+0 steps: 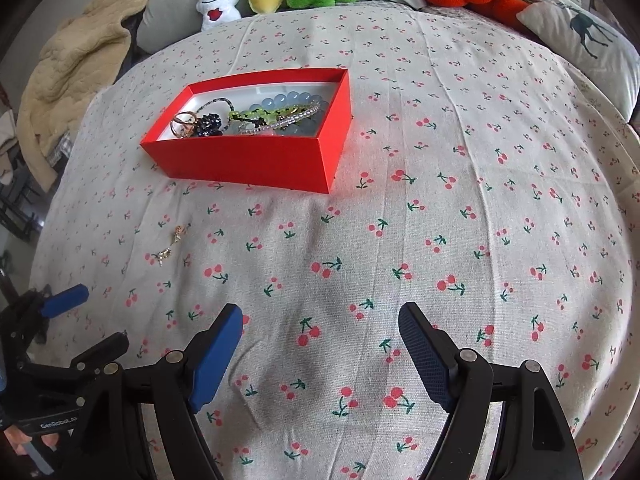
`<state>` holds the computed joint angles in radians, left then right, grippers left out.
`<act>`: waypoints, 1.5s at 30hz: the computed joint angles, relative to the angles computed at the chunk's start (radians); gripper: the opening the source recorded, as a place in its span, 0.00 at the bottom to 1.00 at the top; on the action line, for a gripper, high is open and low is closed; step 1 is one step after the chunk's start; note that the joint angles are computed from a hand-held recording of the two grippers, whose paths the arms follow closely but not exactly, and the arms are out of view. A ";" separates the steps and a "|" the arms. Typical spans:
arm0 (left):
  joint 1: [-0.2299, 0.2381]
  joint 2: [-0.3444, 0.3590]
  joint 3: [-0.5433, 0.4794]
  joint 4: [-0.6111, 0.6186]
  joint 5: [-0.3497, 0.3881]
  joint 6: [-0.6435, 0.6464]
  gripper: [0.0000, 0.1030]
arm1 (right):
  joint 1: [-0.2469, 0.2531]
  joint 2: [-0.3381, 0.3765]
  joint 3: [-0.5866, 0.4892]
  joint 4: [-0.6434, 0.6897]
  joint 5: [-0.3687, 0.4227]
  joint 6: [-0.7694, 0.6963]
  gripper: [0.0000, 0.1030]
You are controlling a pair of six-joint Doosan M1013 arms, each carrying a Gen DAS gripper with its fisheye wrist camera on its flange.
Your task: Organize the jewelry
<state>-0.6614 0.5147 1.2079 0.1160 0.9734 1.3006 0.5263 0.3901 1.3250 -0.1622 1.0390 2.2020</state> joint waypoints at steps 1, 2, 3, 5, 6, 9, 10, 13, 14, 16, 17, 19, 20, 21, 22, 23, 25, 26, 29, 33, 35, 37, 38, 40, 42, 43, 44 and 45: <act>0.000 0.001 0.000 -0.003 -0.002 0.004 0.81 | 0.000 0.002 0.000 -0.003 0.004 0.000 0.79; 0.000 0.002 -0.001 -0.008 -0.004 0.010 0.81 | -0.001 0.003 0.000 -0.006 0.007 0.001 0.79; 0.000 0.003 -0.001 -0.014 -0.007 0.017 0.81 | -0.001 0.005 0.001 -0.011 0.010 0.002 0.79; -0.001 0.005 -0.003 -0.024 -0.012 0.029 0.81 | -0.001 0.006 0.003 -0.018 0.014 0.004 0.79; -0.001 0.006 -0.003 -0.027 -0.014 0.034 0.81 | -0.002 0.006 0.004 -0.021 0.015 0.005 0.79; -0.001 0.012 -0.007 -0.043 -0.017 0.053 0.81 | -0.005 0.006 0.007 -0.023 0.019 0.002 0.79; -0.001 0.014 -0.009 -0.047 -0.018 0.058 0.81 | -0.005 0.007 0.007 -0.026 0.022 0.004 0.80; -0.001 0.017 -0.009 -0.054 -0.029 0.068 0.77 | -0.007 0.007 0.010 -0.033 0.027 0.007 0.80; -0.001 0.018 -0.011 -0.057 -0.030 0.072 0.76 | -0.007 0.007 0.011 -0.036 0.027 0.010 0.80; 0.000 0.020 -0.012 -0.064 -0.036 0.080 0.69 | -0.008 0.008 0.011 -0.038 0.031 0.010 0.81; 0.001 0.021 -0.013 -0.071 -0.039 0.088 0.67 | -0.009 0.009 0.011 -0.039 0.033 0.009 0.81; 0.005 0.024 -0.018 -0.089 -0.044 0.108 0.57 | -0.009 0.010 0.011 -0.047 0.037 0.007 0.81; 0.008 0.025 -0.019 -0.100 -0.049 0.116 0.55 | -0.008 0.010 0.012 -0.052 0.040 0.007 0.82; 0.012 0.028 -0.023 -0.110 -0.051 0.120 0.51 | -0.007 0.011 0.012 -0.056 0.042 0.004 0.82; 0.016 0.031 -0.027 -0.119 -0.051 0.120 0.46 | -0.005 0.012 0.012 -0.060 0.043 0.001 0.83; 0.019 0.033 -0.029 -0.128 -0.051 0.119 0.43 | -0.004 0.013 0.012 -0.064 0.044 -0.001 0.84; 0.025 0.035 -0.030 -0.146 -0.056 0.119 0.36 | 0.000 0.015 0.011 -0.074 0.048 -0.008 0.86; 0.028 0.036 -0.031 -0.154 -0.061 0.120 0.35 | 0.002 0.016 0.011 -0.078 0.049 -0.011 0.87; 0.030 0.042 -0.037 -0.168 -0.073 0.134 0.31 | 0.004 0.021 0.009 -0.086 0.050 -0.020 0.91; 0.025 0.056 -0.050 -0.149 -0.088 0.145 0.28 | 0.008 0.026 0.008 -0.093 0.050 -0.018 0.97; 0.021 0.063 -0.059 -0.131 -0.092 0.147 0.24 | 0.009 0.026 0.009 -0.101 0.048 -0.015 0.98; 0.017 0.070 -0.067 -0.113 -0.091 0.147 0.22 | 0.011 0.024 0.014 -0.109 0.039 -0.009 0.99; 0.016 0.072 -0.070 -0.108 -0.092 0.148 0.22 | 0.012 0.023 0.018 -0.113 0.034 -0.007 0.99; 0.014 0.079 -0.079 -0.096 -0.092 0.146 0.18 | 0.013 0.022 0.022 -0.121 0.030 -0.004 1.00; 0.011 0.084 -0.086 -0.076 -0.089 0.135 0.12 | 0.014 0.023 0.021 -0.123 0.032 -0.002 1.00; 0.009 0.086 -0.090 -0.067 -0.084 0.130 0.12 | 0.014 0.024 0.019 -0.123 0.036 -0.001 1.00; 0.007 0.087 -0.092 -0.059 -0.081 0.128 0.12 | 0.015 0.025 0.016 -0.122 0.041 0.000 1.00; 0.005 0.087 -0.093 -0.048 -0.079 0.127 0.11 | 0.014 0.027 0.012 -0.119 0.047 -0.001 1.00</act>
